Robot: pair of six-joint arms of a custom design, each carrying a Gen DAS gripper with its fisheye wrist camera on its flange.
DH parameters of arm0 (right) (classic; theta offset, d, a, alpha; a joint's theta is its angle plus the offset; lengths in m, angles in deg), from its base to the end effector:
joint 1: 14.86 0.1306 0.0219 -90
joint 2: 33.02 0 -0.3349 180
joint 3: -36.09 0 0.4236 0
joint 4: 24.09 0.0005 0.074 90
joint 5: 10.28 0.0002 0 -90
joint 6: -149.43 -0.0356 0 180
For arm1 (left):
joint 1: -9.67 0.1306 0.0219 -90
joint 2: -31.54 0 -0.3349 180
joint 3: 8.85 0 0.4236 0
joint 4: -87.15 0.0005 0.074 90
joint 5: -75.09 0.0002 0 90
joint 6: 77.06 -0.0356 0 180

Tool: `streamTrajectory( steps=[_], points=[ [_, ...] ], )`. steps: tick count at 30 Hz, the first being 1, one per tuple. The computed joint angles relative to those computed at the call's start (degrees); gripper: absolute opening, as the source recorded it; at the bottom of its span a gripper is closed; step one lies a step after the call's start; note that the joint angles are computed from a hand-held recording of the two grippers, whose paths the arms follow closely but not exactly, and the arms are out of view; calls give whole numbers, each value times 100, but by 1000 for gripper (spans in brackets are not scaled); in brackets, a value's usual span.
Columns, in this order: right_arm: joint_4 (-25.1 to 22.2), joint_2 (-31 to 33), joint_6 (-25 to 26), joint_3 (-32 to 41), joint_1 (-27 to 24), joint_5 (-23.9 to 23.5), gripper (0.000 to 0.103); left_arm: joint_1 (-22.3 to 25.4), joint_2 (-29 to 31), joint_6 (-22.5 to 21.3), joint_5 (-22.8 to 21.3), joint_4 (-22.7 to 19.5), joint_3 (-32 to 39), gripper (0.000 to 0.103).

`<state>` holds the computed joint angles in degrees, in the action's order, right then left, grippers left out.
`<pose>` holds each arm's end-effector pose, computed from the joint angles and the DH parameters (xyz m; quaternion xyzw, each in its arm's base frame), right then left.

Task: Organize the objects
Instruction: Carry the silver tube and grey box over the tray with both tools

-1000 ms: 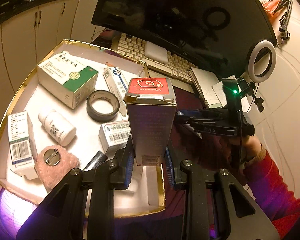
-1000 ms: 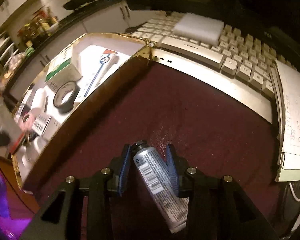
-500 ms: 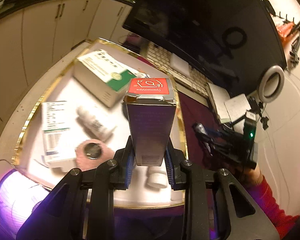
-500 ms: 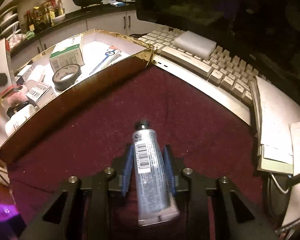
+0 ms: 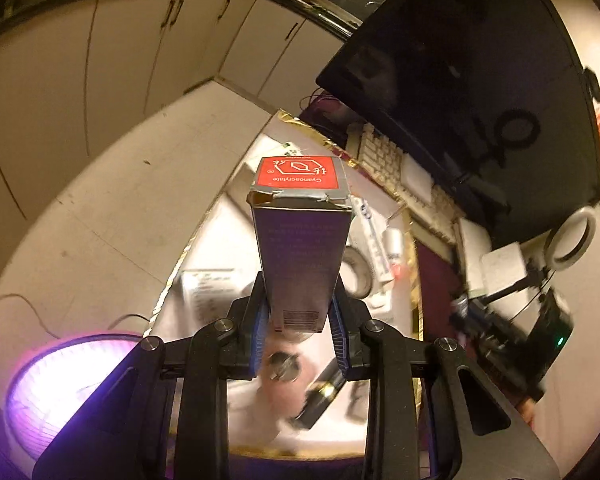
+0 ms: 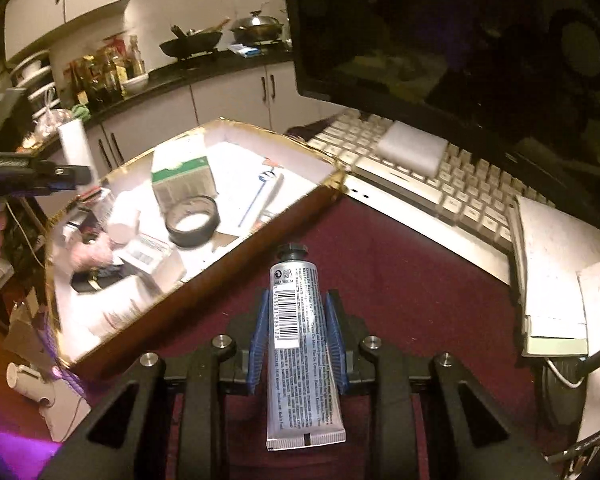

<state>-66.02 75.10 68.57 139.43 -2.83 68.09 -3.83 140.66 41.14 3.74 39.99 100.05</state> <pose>0.6076 0.1363 0.3342 -0.2066 0.9021 0.1034 0.3645 0.6079 -0.1582 0.3660 -0.0592 0.9193 -0.2687 0.2814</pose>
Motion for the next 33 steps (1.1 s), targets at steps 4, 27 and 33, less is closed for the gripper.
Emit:
streamTrajectory(
  steps=[4, 27, 33],
  points=[
    [58, 64, -138, 78, 88, -94, 27, -4, 286, 220, 410, 65, 286, 27],
    [-618, 1542, -460, 2371, 520, -280, 27, -235, 1569, -85, -42, -1396, 1940, 27],
    [-1136, 2267, -398, 3450, 552, -186, 27, -177, 1582, -224, 91, -1662, 1986, 27]
  ],
)
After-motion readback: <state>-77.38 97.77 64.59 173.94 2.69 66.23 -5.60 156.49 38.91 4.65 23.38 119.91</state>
